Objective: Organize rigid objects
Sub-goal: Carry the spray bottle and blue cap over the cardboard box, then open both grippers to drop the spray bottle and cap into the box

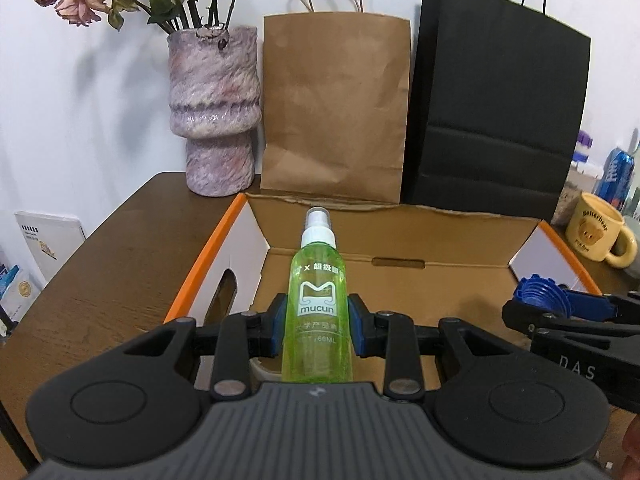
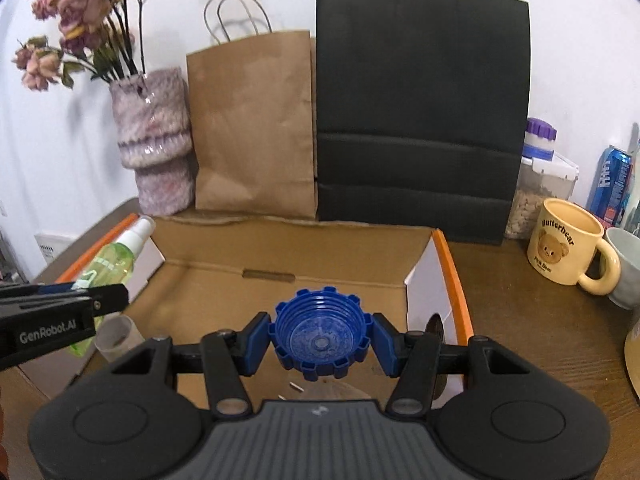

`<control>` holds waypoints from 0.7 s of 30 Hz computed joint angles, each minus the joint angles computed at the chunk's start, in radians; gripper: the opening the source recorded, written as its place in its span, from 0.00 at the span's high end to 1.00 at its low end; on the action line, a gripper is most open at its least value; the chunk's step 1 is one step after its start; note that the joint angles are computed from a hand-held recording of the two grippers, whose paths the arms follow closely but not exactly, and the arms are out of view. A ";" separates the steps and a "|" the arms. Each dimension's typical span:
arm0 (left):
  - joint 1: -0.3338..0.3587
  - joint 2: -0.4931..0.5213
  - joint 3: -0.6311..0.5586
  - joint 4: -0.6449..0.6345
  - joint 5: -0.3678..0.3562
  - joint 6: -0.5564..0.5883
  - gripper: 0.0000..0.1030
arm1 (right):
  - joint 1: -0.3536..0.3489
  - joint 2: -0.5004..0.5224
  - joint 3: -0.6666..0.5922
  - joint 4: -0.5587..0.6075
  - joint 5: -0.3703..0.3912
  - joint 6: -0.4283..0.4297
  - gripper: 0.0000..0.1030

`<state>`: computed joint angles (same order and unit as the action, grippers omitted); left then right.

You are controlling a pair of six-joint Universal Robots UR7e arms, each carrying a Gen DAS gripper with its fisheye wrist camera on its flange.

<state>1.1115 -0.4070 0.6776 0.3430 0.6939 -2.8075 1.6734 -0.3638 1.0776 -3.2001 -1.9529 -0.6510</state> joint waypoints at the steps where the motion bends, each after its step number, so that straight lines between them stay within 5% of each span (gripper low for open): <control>1: 0.001 0.005 -0.010 0.013 0.000 -0.002 0.69 | 0.000 0.002 -0.002 0.002 -0.005 -0.004 0.48; 7: -0.005 0.006 -0.011 0.009 -0.018 0.019 0.63 | 0.001 0.003 -0.008 0.012 -0.033 -0.003 0.45; 9: -0.007 -0.012 0.016 -0.029 -0.018 0.031 0.26 | 0.001 0.002 -0.009 0.004 -0.040 -0.003 0.32; 13: -0.008 -0.028 0.038 -0.071 -0.029 0.051 0.18 | 0.000 0.002 -0.012 -0.013 -0.051 0.002 0.15; 15: -0.007 -0.021 0.021 -0.057 -0.037 0.039 0.04 | -0.001 0.003 -0.018 -0.013 -0.058 0.006 0.05; 21: -0.009 -0.021 0.016 -0.070 -0.058 0.052 0.00 | -0.001 0.001 -0.019 0.000 -0.056 0.008 0.01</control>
